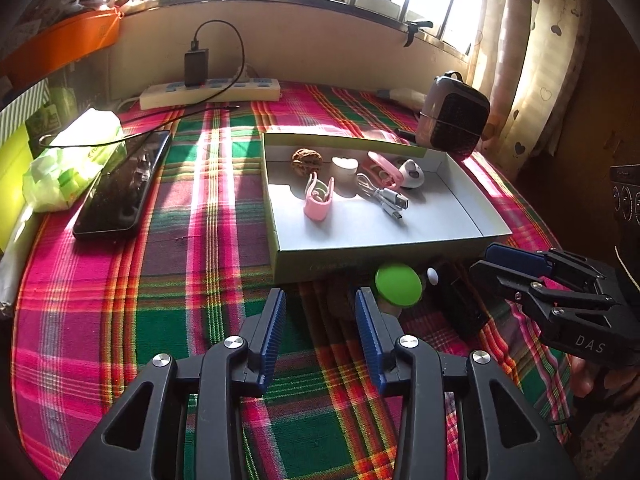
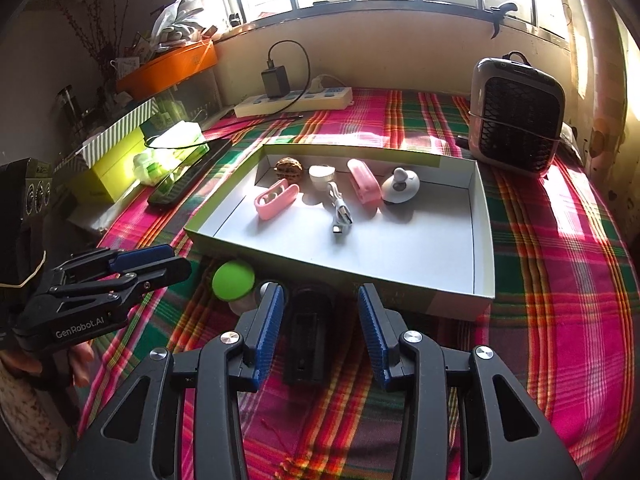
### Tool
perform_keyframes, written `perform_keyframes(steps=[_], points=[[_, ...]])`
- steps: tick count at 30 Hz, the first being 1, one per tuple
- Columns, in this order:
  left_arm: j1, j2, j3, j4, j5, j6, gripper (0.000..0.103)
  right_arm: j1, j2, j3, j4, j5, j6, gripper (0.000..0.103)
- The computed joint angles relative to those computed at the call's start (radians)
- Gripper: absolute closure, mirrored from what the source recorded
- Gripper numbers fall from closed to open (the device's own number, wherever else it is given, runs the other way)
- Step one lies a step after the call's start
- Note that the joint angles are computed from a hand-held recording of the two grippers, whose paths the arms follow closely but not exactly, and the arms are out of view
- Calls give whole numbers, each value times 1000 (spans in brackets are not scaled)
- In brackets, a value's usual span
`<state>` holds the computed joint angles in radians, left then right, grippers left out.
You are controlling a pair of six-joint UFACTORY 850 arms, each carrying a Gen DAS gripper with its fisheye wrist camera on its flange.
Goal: Organize objects
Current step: 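Withdraw both open tools from the tray toward the remaining objects, then close the right tool on the black rectangular device beside the tray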
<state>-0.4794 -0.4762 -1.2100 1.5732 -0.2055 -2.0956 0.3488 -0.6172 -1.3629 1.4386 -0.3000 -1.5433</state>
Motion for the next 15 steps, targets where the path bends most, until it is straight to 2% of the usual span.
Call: perform_keyframes(steps=[4,9,15], points=[[3,-8,0,35,29,-47,67,4,-8,5,-46,1,40,55],[4,-22,-11,6,44,-15,67,11,-19,0,-100,-2,90,55],[7,-43,-37,-91,61,100,66,23,-31,-10,-169,21,142,55]])
